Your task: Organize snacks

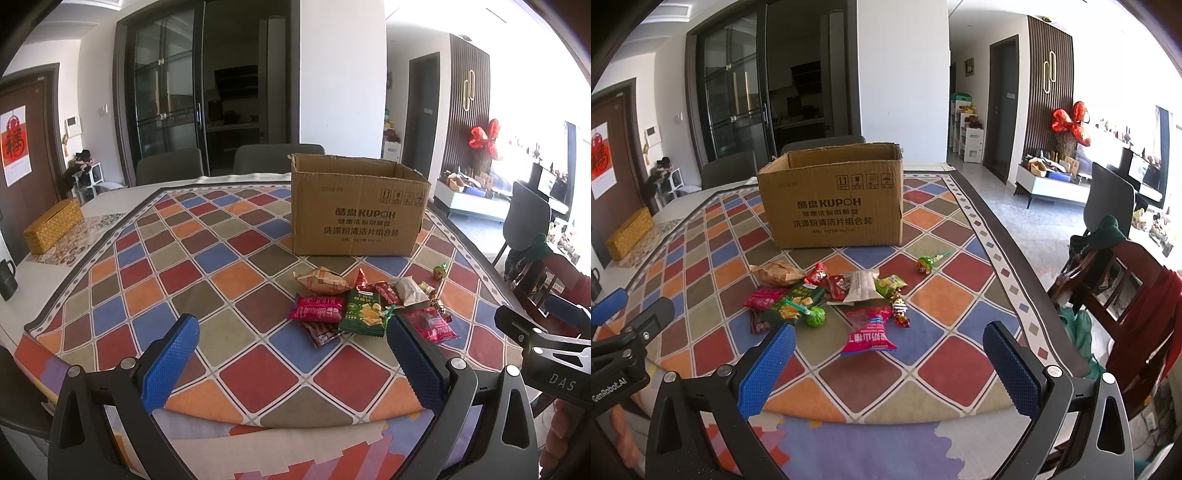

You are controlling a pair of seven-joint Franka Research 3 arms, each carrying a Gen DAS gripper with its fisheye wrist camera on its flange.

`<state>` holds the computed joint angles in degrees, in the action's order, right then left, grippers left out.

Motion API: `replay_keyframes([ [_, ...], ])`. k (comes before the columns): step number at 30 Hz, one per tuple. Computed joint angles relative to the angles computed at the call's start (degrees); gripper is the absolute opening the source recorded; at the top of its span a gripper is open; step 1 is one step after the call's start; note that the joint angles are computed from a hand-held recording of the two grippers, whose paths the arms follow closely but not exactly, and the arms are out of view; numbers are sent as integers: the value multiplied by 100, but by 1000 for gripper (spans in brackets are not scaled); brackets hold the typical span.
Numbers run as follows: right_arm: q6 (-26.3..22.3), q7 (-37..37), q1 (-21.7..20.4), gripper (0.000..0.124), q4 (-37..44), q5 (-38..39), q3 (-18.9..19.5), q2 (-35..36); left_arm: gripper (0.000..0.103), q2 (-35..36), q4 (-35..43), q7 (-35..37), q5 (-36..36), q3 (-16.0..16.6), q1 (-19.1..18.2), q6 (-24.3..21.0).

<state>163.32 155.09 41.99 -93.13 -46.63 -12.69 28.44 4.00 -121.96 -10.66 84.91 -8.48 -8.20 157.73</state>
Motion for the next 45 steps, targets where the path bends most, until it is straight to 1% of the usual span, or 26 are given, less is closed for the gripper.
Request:
replay_keyframes([
  [34, 45, -65, 12, 102, -33, 59, -53, -3, 103, 21, 15, 52, -44, 13, 0, 11],
  [37, 55, -72, -1, 102, -72, 57, -49, -28, 103, 15, 8, 112, -102, 14, 4, 22],
  [39, -48, -203, -43, 102, 78, 192, 46, 39, 103, 7, -6, 192, -169, 17, 12, 32],
  [42, -81, -357, -94, 102, 125, 340, 111, 74, 99, 45, 7, 392, -327, 24, 31, 89],
  [43, -104, -415, -105, 102, 147, 406, 136, 88, 99, 206, 122, 404, -315, 16, 10, 74],
  [45, -22, -548, -180, 102, 200, 550, 167, 205, 96, 307, 195, 543, -404, 46, -14, 119],
])
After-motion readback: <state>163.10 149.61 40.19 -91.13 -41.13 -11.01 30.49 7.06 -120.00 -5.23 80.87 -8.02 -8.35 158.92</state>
